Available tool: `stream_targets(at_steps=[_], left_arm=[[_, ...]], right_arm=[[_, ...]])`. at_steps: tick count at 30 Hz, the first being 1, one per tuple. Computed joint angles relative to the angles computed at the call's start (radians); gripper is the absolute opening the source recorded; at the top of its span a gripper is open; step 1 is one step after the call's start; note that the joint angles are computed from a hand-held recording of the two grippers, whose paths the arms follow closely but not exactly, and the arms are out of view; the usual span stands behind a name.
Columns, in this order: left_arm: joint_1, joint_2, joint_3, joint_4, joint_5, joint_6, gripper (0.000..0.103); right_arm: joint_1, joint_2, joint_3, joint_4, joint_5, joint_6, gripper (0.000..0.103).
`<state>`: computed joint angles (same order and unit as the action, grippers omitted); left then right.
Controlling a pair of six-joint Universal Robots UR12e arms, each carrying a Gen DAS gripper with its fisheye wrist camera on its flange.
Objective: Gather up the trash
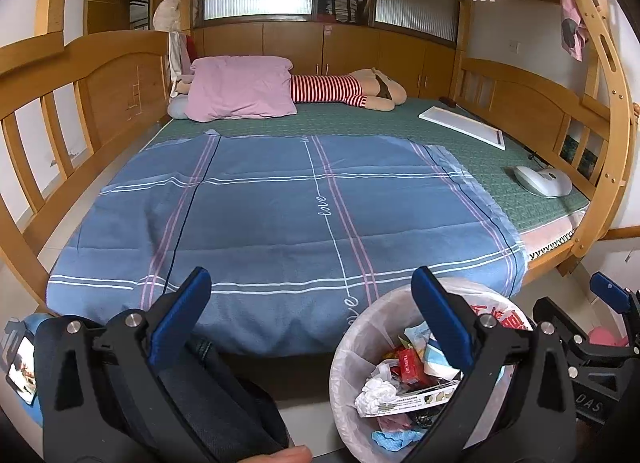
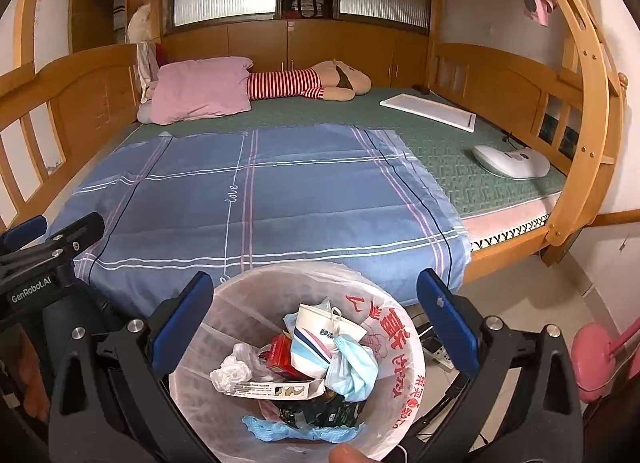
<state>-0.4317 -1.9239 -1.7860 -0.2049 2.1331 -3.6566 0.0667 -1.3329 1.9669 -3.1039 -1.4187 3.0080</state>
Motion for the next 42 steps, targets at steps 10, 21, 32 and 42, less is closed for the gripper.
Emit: stream_targets(at_steps=[10,21,32,42], left_arm=[[0.001,0.003,-0.002,-0.004,-0.009,-0.004,0.100],[0.000,0.002,-0.001,-0.005,-0.008,-0.006,0.100],[0.003,0.003,-0.005,-0.007,-0.021,-0.006,0.100],[0.005,0.003,-0.006,-0.009,-0.025,-0.006,0.100]], right_arm=[[0.001,0.000,0.000,0.000,-0.001,0.000,0.099],[0.002,0.005,-0.002,-0.002,-0.004,0.000,0.099],[0.004,0.012,-0.007,0.001,-0.008,0.000,0.100],[0.007,0.019,-0.014,0.003,-0.012,-0.003,0.100]])
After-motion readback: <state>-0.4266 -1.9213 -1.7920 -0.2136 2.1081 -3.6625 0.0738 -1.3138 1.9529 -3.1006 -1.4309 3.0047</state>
